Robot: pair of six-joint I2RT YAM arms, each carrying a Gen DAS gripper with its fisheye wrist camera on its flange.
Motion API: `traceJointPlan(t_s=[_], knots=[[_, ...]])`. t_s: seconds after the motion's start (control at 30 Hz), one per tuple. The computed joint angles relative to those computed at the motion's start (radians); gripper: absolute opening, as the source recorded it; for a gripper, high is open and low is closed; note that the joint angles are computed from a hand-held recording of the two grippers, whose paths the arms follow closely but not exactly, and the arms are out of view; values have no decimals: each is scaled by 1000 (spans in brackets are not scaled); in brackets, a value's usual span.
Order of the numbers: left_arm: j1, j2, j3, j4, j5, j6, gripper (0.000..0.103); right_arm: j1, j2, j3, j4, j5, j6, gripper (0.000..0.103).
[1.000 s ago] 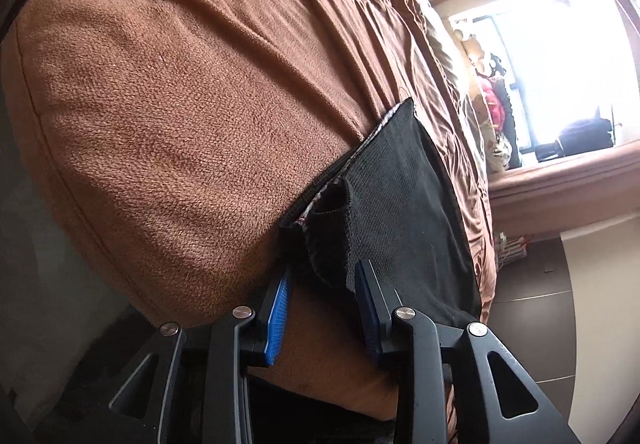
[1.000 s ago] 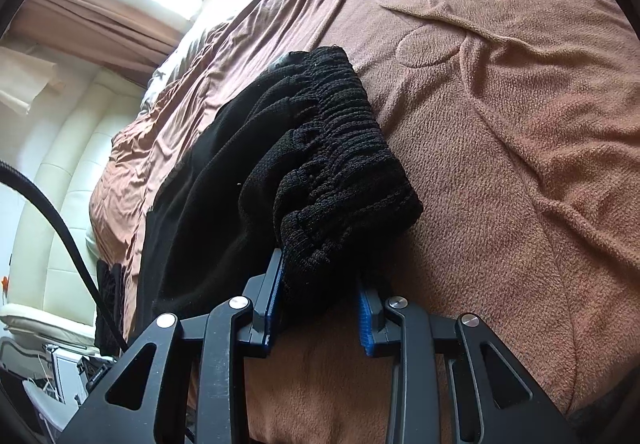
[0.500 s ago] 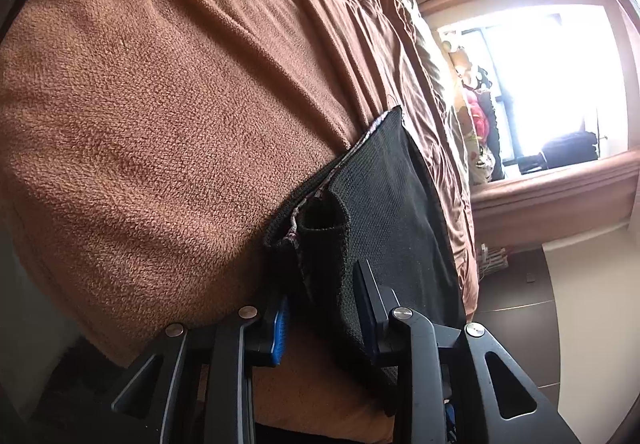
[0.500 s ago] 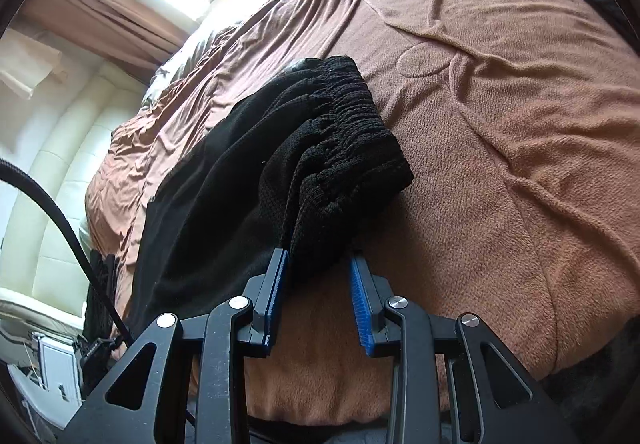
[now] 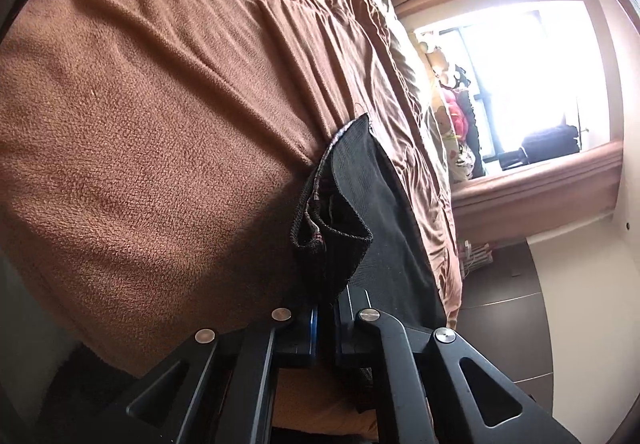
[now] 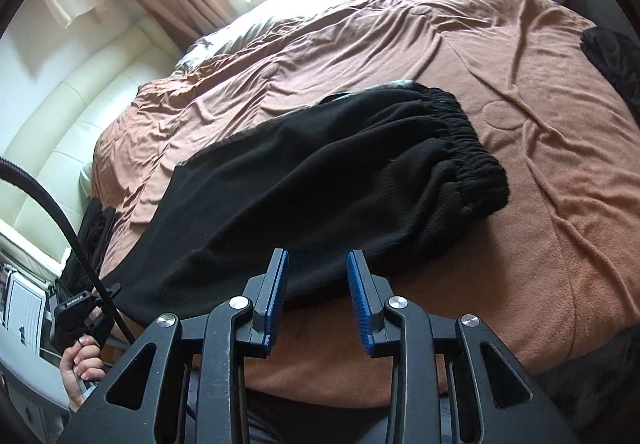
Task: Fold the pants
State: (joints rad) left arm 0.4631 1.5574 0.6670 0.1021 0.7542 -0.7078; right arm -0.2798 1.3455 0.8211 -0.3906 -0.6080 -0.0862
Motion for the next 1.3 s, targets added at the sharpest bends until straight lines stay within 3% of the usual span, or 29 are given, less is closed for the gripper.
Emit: traceJointPlan(t_s=[0.4,0.6,0.73,0.93,1.03,1.3], knots=[[-9,-29,11,10,15,-42,5,339,196,165,30,212,108,29],[-10,-47,28,6,24,-56,5,439,294,230,16,252,108,27],[-8,-53,36,12,33,-65,5,474,365,262,-46,275,85,24],[-15,-47,37,17,24,-65,5,454,417,313,-176,227,14,23],[-4,-38,30,28,31,-72,5,434,406,354,-197,194,2,23],[15,-27,2,42,39,-82,5,475,506,536,-194,251,36,23]])
